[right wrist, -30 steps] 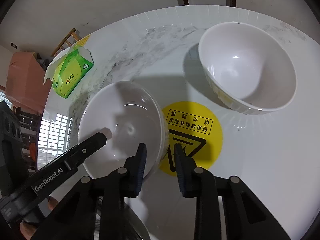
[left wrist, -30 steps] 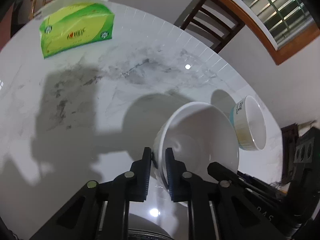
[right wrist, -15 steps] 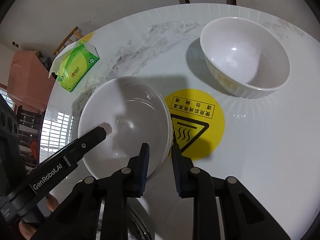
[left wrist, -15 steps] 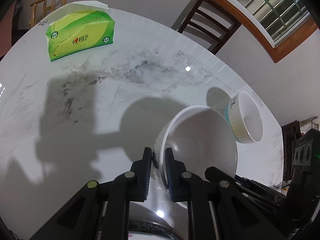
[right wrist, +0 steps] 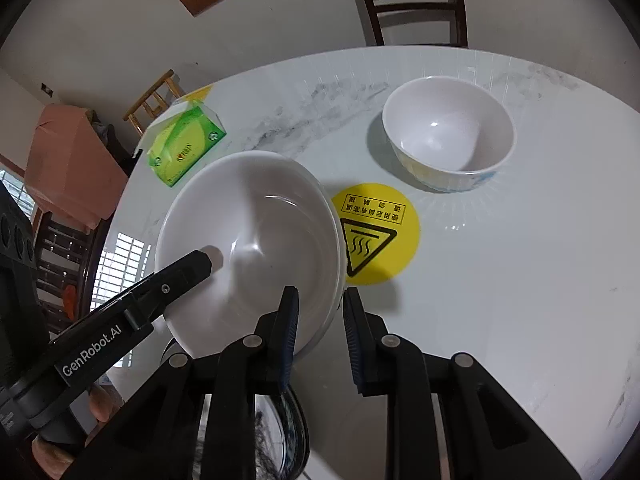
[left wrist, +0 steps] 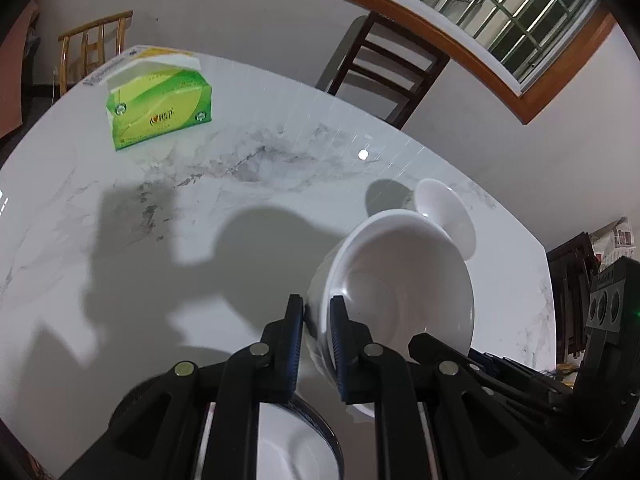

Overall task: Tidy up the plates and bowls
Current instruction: 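Lift the white bowl and carry it over the pink bowl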

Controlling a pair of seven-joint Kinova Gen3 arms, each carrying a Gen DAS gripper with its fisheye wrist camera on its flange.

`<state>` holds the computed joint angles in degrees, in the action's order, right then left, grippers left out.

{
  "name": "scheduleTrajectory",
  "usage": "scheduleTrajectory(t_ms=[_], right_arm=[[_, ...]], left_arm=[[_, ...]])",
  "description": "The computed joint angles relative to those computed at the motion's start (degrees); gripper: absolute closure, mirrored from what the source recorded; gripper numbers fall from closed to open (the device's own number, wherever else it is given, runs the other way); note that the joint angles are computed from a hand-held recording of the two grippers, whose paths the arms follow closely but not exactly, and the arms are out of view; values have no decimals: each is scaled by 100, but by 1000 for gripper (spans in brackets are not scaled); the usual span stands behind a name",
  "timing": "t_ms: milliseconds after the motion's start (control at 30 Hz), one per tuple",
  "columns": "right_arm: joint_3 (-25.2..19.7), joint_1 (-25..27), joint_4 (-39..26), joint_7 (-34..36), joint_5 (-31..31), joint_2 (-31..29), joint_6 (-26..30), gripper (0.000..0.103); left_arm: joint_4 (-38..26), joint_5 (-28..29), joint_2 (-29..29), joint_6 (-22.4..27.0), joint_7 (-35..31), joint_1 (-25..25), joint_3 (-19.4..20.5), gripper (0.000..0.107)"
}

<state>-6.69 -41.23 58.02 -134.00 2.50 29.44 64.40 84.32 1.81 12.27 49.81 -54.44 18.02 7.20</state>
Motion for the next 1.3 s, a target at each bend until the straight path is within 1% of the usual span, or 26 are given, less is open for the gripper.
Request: scheduleTrajectory(t_ms=[133,367,433,567,667,833,933,1000,1133,1300], right_arm=[[-4,-63,326,-94,81,-297,-110,81],[-58,-188,983,-454,388,-902,-342,81],[-86,-223,1183,-584,521,-1090,-401,81],[-160,-378,1585,-907,976,-1472,-400,81],[-259,-472,1886,-1240,1337,-1784,-352,81],[-519,-364,2339,-1622,1550,-2231,-324,81],[-685,-296,2590,-1866,1653,-2465,-253,81],[-800,-249,2763,-2037,1687,-2640,-174,81],[-1012,-104,3100,-2295,1669,-2947,-67,81],[-1165,83,3435,-2387,1419,-3072,-76,81]], left_arm=[[-11,-368,-178,120,327,281,32,94],[27,-676,-419,160,708,581,193,94],[40,-799,-471,165,892,696,245,94],[109,-982,-560,140,1256,922,376,94],[90,-1104,-568,170,1384,1097,483,94],[49,-1126,-609,149,1495,1313,601,94],[4,-1256,-616,141,1574,1514,704,94],[-39,-1216,-587,174,1566,1597,745,94],[-63,-934,-492,202,1366,1706,812,94],[-31,-592,-285,334,1178,1795,815,94]])
